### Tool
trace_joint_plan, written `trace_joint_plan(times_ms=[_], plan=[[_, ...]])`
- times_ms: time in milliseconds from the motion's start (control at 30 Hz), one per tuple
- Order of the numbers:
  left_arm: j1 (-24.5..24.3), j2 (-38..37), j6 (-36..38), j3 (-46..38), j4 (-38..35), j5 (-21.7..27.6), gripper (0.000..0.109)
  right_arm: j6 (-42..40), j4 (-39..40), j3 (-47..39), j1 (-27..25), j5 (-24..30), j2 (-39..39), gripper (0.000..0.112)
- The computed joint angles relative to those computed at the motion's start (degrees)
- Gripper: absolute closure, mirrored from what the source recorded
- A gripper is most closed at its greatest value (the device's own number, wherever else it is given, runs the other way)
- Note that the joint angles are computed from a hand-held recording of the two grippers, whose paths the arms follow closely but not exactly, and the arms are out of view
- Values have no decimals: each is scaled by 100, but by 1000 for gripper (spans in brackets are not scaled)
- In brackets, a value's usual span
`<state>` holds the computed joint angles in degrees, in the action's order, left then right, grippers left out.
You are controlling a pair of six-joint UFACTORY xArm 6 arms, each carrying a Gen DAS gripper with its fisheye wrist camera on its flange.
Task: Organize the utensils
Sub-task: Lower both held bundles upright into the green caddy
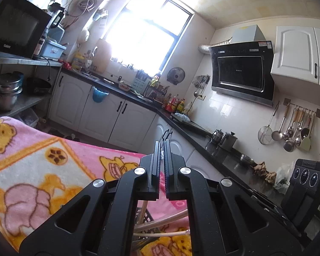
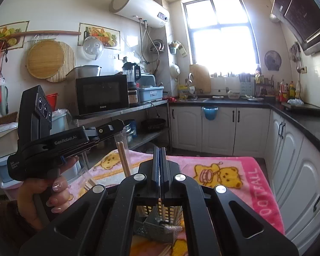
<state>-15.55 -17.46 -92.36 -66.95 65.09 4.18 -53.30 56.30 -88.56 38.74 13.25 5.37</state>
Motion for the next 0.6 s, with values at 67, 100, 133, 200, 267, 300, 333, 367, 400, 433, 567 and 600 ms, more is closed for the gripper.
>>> trace_joint_plan(times_ms=[67,100,133,200,267,300,333,367,400,433,567,600], plan=[[7,8,26,51,-54,-18,107,49,-19,29,-5,32,10,111],[8,14,42,78,-81,-22,107,81,-43,42,-4,47,8,111],[5,18,60,99,-109,-23,107,108,-57,68,3,48,5,111],[-5,21,100,156,-177,-16,107,141,-70,116,11,60,-1,111],[-11,11,206,229,-307,-15,107,178,-84,160,16,79,-14,111],[-11,2,255,268,-368,-23,107,186,-91,186,20,83,-25,111],[-7,-9,281,303,-402,-28,107,187,-94,212,24,81,-36,111],[-7,-25,290,331,-419,-21,107,200,-105,238,25,85,-46,111],[-5,-41,309,369,-451,-27,107,229,-125,259,22,98,-55,111],[-9,-56,339,402,-490,-17,107,232,-124,275,17,107,-62,111],[-38,-112,628,536,-850,14,107,328,-207,360,8,130,-104,111],[-56,-132,798,584,-1041,27,107,334,-205,373,2,141,-110,111]])
